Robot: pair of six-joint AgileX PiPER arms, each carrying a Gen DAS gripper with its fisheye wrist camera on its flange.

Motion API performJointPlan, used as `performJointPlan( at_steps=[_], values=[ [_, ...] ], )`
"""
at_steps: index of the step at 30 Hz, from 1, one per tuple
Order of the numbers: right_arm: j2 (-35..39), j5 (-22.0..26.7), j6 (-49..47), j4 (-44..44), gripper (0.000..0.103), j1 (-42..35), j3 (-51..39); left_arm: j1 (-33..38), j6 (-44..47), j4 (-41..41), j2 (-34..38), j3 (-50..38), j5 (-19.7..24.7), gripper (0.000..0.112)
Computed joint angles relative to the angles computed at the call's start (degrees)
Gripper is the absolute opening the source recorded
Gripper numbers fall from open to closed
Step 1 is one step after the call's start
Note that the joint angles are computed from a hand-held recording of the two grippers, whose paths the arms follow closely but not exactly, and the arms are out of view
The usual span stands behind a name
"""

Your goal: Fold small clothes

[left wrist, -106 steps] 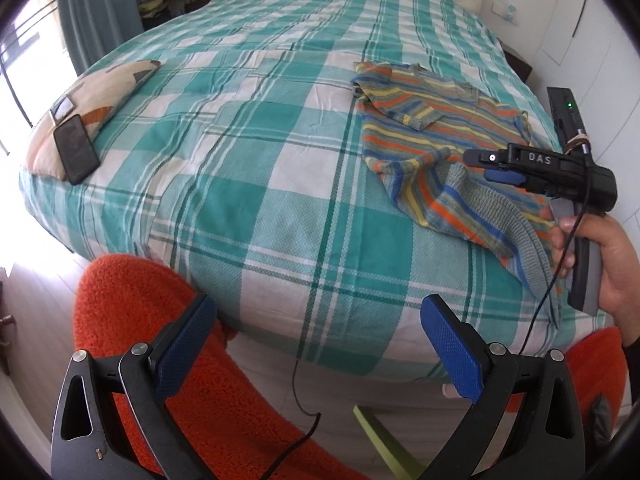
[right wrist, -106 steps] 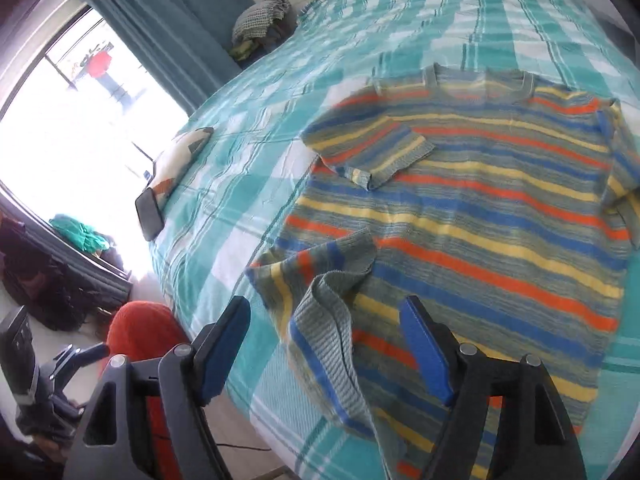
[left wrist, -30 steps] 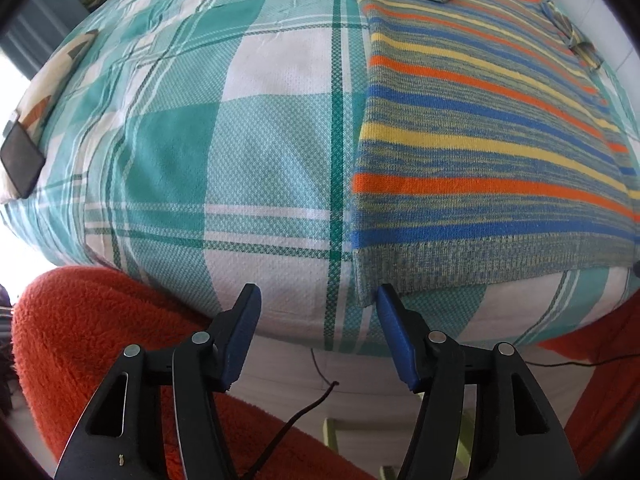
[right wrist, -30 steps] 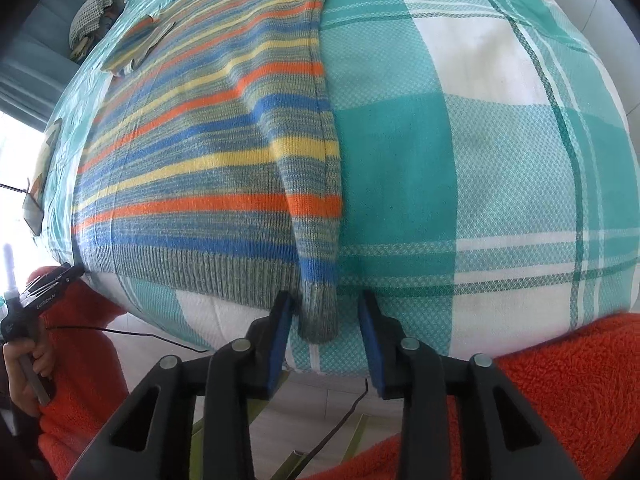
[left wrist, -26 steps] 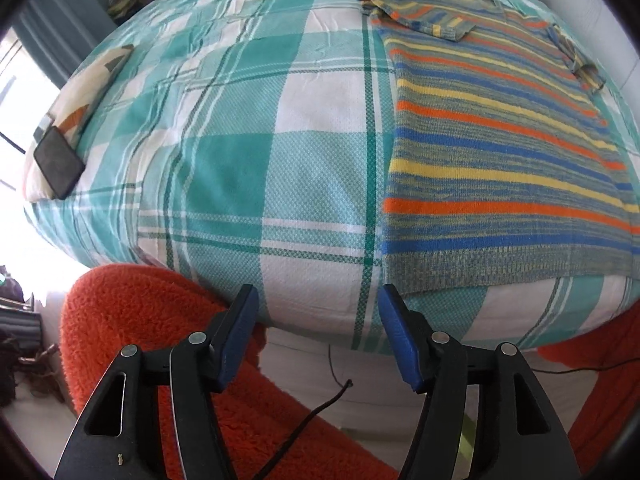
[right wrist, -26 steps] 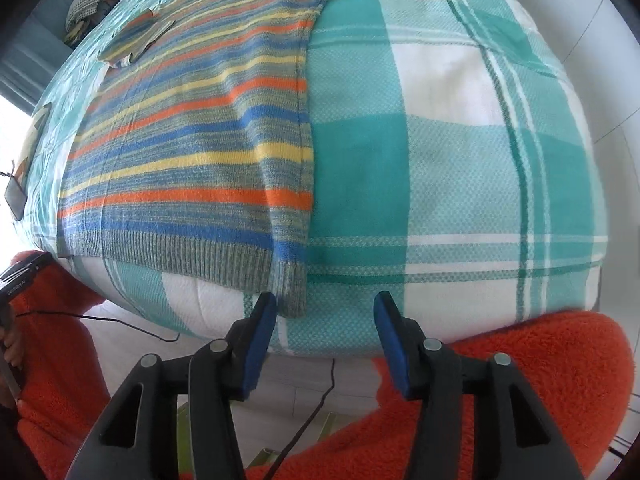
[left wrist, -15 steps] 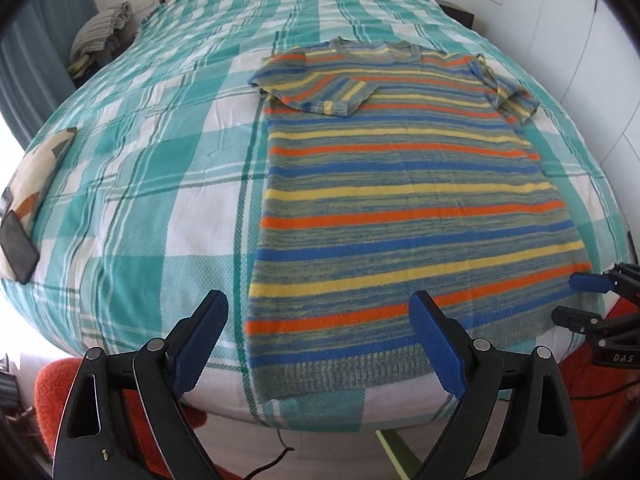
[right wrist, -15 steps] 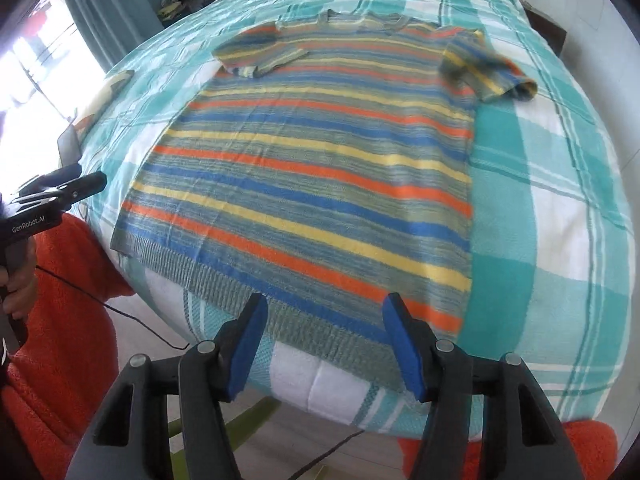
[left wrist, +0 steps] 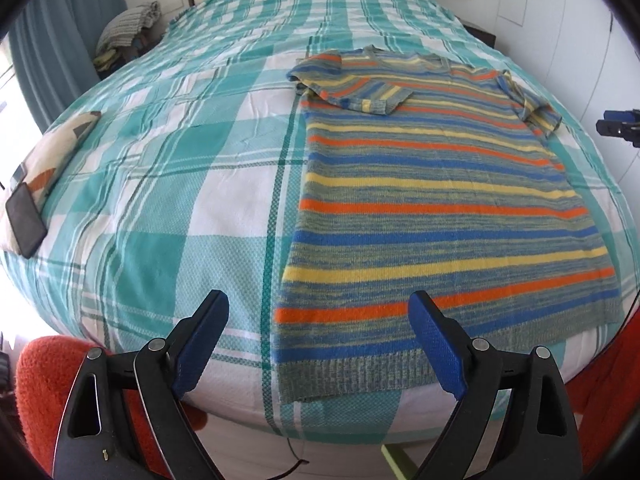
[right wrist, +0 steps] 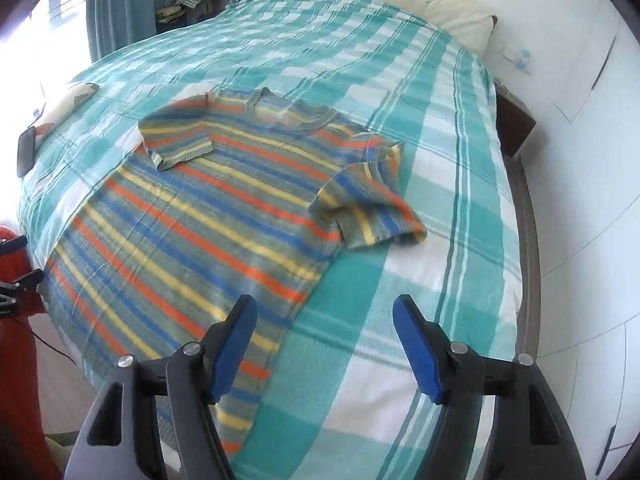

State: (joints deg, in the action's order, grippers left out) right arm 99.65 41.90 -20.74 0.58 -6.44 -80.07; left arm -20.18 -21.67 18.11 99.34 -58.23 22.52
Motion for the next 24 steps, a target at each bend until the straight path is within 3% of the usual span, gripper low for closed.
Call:
performJointPlan(
  at_steps=[4, 8, 9, 10, 11, 16, 20, 24],
  values=[
    [14.6, -0.4, -1.3, 5.5, 0.070, 0.9, -13.1, -1.1, -5.8, 6.4, 1.9, 0.3, 1.4, 0.092],
    [24.5, -5.1, 13.9, -0.6, 0.070, 4.1, -21.4, -2.4, -10.2, 11.4, 2.5, 0.2, 2.1, 0.092],
    [26.7, -5.7, 18.8, -4.1, 0.066, 4.8, -23.2, -2.7, -10.7, 12.2, 2.7, 0.0, 2.3, 0.092],
    [28.5, -6.0, 22.0, -6.4, 0.032, 4.6, -24.8, -2.8, -11.0, 12.7, 2.8, -0.1, 2.5, 0.092],
    [30.1, -5.0, 23.7, -6.4, 0.009, 3.6, -26.8, -2.9, -11.0, 12.8, 2.8, -0.1, 2.6, 0.092],
    [22.7, -7.8, 17.2, 9.4, 0.005, -9.8, -21.1, -2.5, -8.8, 10.5, 2.9, 0.1, 1.9, 0.092],
    [22.0, 2.8, 13.0, 19.2, 0.005, -24.0, -28.5, -3.5, -8.0, 9.8, 3.8, -0.4, 2.2, 0.092],
    [31.5, 16.4, 15.0, 23.5, 0.009, -32.6, -43.8, -5.9, -10.3, 13.4, 4.0, -0.3, 2.8, 0.092]
  ],
)
